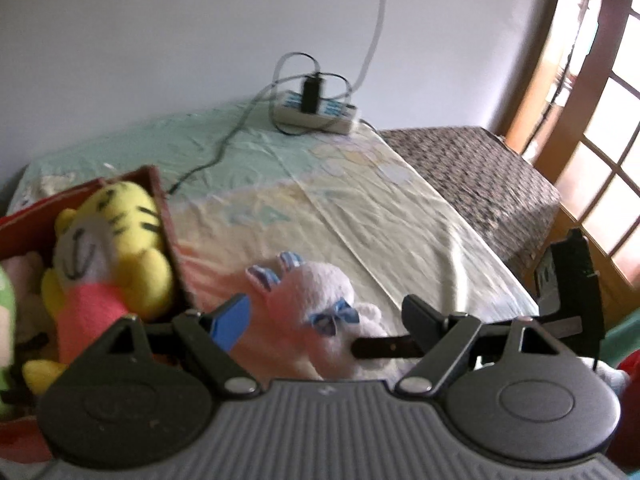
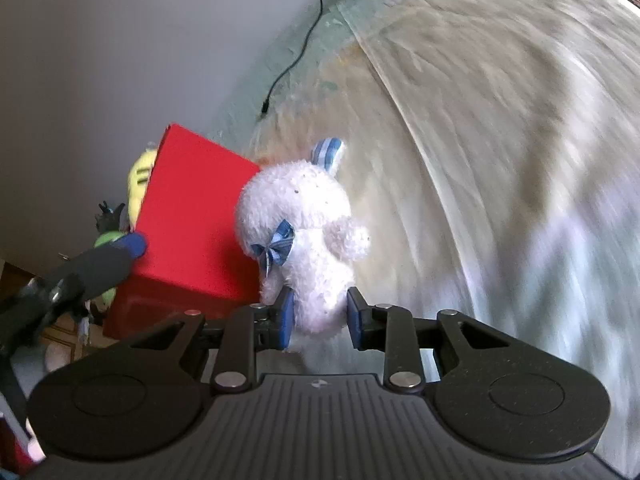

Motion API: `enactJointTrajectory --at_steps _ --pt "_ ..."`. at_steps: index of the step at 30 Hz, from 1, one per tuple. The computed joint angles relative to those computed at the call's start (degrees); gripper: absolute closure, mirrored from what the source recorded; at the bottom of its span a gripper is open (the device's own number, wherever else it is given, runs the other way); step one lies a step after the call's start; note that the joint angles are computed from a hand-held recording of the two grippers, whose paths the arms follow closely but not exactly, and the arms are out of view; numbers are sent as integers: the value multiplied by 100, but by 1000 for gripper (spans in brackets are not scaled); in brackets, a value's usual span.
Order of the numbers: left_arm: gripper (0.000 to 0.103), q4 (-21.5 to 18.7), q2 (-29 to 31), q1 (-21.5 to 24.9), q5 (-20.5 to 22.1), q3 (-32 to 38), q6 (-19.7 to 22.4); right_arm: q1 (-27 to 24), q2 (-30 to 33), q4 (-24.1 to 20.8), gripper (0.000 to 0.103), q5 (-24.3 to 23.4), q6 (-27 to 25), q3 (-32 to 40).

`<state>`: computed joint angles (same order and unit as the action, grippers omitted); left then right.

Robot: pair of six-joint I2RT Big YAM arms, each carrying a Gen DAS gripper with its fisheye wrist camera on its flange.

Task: Organize objects
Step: 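Close the right tool on the white bunny and lift it, then carry the white bunny with the right tool and lower it into the box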

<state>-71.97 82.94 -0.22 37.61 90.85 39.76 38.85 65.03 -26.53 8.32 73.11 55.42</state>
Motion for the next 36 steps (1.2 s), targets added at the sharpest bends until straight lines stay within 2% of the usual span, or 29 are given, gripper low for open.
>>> enactJointTrajectory --at_steps 5,11,13,16,19,24,29,34,36 --pt "19 -335 46 -124 4 -98 272 259 -186 -322 69 266 115 -46" --pt "19 -549 118 -206 -92 -202 421 262 -540 -559 65 718 149 -175" --pt "19 -540 103 -224 -167 -273 426 163 -558 -542 65 788 201 -199" --pt "19 -580 147 -263 -275 -314 406 -41 -528 -279 63 734 162 -251" --pt "18 -705 248 -331 -441 -343 368 -234 -354 -13 53 521 -45 -219" --pt "18 -780 415 -447 -691 -358 165 -593 52 710 48 -272 -116 -212" --pt "18 -733 575 -511 -833 -294 -104 -807 442 1313 47 -907 21 -148" --pt "17 -943 843 -457 -726 -50 -354 -841 348 1668 53 -1211 277 -361" --pt "17 -980 876 -457 -713 -15 -384 -794 245 1678 54 -1203 327 -433"
